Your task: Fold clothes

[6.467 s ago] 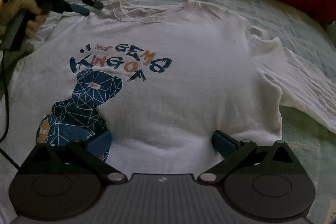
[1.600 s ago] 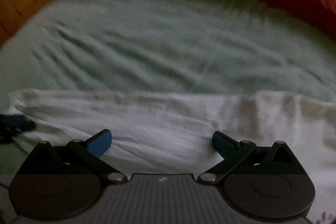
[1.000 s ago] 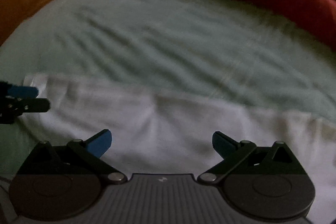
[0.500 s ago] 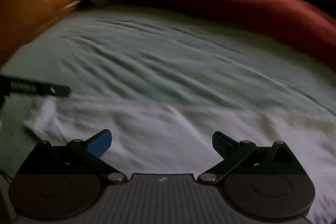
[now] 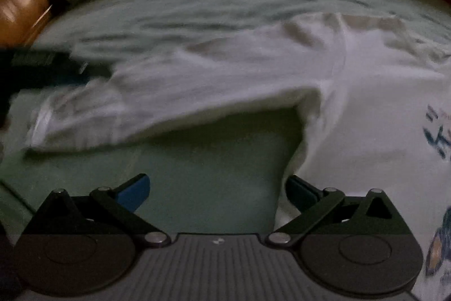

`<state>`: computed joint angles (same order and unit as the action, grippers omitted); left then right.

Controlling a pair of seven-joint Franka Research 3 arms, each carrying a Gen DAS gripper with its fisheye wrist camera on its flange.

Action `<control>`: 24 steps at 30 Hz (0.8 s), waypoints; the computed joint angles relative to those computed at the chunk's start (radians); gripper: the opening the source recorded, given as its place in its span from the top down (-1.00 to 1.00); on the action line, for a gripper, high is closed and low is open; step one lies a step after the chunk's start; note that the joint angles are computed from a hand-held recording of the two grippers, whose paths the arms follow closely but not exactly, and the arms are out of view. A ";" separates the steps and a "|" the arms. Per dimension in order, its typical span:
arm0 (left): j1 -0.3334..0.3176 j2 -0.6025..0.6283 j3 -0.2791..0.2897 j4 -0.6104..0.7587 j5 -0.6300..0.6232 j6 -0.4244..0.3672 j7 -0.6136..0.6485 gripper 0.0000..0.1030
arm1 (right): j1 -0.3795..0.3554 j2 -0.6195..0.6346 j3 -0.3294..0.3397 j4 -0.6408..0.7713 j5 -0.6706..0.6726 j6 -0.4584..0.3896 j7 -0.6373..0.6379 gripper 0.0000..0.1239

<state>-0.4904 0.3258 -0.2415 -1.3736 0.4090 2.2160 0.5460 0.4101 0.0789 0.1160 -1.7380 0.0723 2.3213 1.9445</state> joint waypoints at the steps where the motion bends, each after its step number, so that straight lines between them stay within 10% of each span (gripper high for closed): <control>1: -0.003 0.019 -0.004 0.032 0.000 -0.011 0.021 -0.18 | -0.005 -0.006 0.001 -0.002 0.026 -0.011 -0.031 -0.66; 8: -0.053 0.109 0.014 0.165 0.021 -0.031 0.042 -0.22 | -0.033 -0.003 -0.021 -0.032 -0.109 0.204 -0.076 -0.66; 17: -0.098 0.143 0.038 0.242 0.038 -0.129 0.024 -0.22 | -0.058 -0.036 0.005 -0.064 0.094 0.105 -0.201 -0.66; 24: -0.118 0.129 0.054 0.242 0.095 -0.165 -0.056 -0.22 | -0.033 0.075 -0.017 0.034 -0.020 0.247 -0.286 -0.66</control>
<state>-0.6081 0.4544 -0.1874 -1.1314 0.5044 2.0507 0.4896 0.3773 0.1536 0.0995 -1.7038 0.0525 2.5684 1.6590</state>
